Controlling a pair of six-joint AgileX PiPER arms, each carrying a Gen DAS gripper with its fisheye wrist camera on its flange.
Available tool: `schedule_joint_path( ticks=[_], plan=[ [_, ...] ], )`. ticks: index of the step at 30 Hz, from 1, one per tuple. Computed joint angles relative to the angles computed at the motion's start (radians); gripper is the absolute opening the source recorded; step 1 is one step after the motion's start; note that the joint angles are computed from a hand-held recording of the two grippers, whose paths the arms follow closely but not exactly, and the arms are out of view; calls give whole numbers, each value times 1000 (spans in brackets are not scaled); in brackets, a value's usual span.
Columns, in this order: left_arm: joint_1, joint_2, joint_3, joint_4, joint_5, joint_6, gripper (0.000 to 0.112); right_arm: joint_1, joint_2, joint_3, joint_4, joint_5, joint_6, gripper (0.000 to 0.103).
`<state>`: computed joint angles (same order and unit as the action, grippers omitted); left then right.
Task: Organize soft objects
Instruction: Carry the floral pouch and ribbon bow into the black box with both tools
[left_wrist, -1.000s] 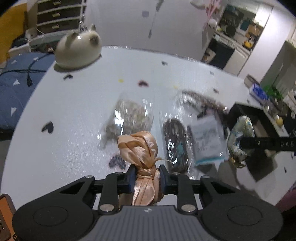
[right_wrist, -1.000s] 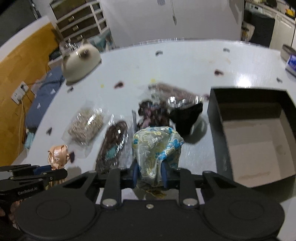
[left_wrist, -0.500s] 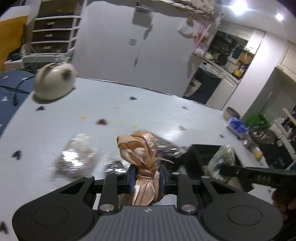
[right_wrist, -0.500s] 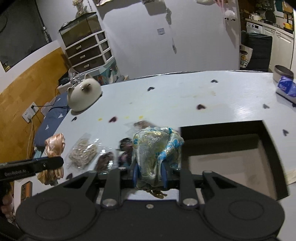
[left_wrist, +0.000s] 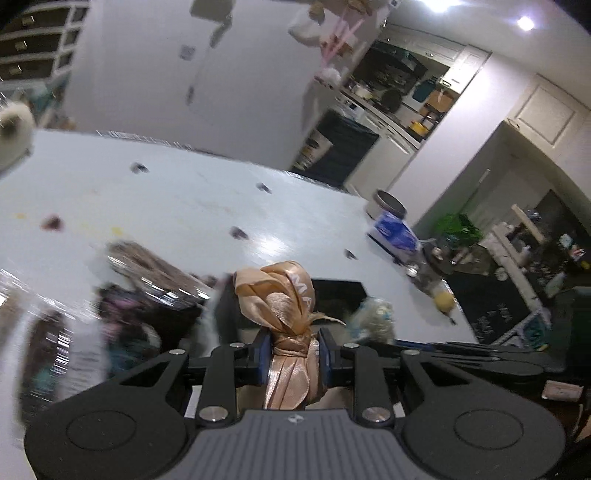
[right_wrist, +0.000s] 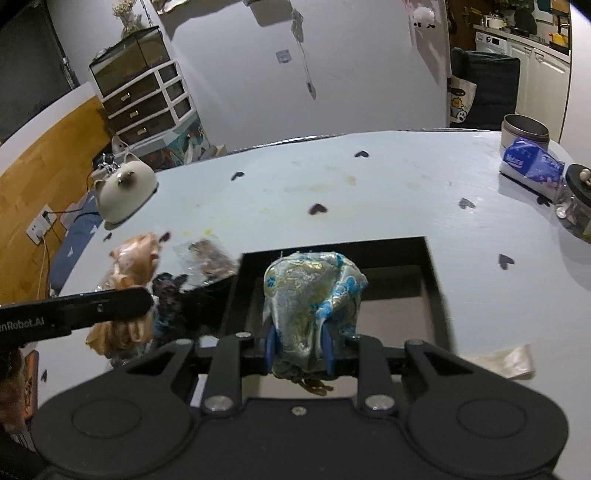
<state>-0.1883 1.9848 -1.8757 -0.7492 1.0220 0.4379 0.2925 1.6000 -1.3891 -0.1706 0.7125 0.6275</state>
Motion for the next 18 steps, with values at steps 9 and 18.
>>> schedule_joint_path(
  ticks=[9,18],
  plan=[
    [-99,128,-106,92,39,-202,28,-175,22,15,307,58,-365,27],
    [-138,99,-69,210,12,-245,53,-238,115,-60,437,166,-525,27]
  ],
)
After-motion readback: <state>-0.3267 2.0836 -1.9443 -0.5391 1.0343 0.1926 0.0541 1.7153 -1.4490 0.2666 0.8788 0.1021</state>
